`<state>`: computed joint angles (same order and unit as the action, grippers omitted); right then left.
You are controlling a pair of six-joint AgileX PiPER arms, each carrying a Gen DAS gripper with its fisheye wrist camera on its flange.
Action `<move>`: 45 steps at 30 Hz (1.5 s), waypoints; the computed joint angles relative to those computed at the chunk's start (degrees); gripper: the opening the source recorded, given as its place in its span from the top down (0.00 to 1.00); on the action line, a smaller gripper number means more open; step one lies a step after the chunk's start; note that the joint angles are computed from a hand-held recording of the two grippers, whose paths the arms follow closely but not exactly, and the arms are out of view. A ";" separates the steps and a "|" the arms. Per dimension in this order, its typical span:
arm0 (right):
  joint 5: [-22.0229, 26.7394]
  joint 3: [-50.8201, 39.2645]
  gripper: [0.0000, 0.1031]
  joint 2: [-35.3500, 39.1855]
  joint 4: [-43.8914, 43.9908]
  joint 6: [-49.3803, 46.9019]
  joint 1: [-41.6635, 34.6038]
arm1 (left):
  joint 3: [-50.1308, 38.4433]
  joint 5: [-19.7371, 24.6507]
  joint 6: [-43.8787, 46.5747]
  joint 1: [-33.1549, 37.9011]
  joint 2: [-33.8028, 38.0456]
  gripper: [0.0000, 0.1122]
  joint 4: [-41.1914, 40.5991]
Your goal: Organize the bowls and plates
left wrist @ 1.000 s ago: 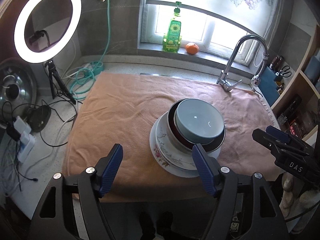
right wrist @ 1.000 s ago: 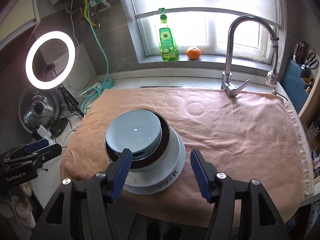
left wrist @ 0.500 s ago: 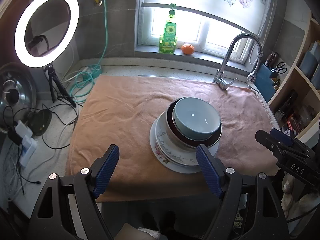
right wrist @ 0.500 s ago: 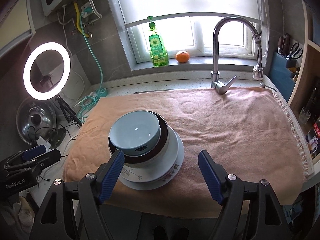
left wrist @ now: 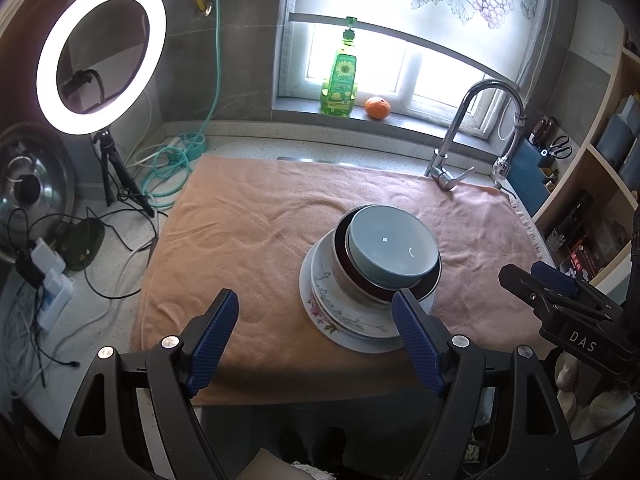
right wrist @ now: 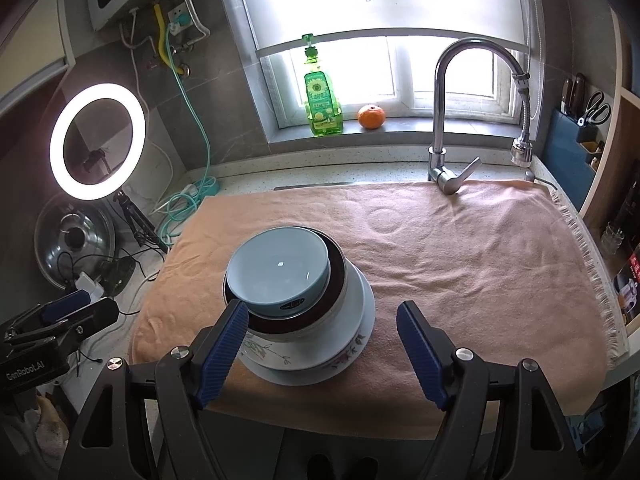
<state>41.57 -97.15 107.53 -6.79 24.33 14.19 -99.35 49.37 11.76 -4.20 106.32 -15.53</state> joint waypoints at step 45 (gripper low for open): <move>3.85 -5.20 0.29 4.33 -1.21 2.61 1.03 | -2.02 0.81 3.72 1.54 2.22 0.29 -3.03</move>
<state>45.42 -102.35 111.86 -8.00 26.93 15.22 -101.37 50.18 15.48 -2.67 108.54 -18.57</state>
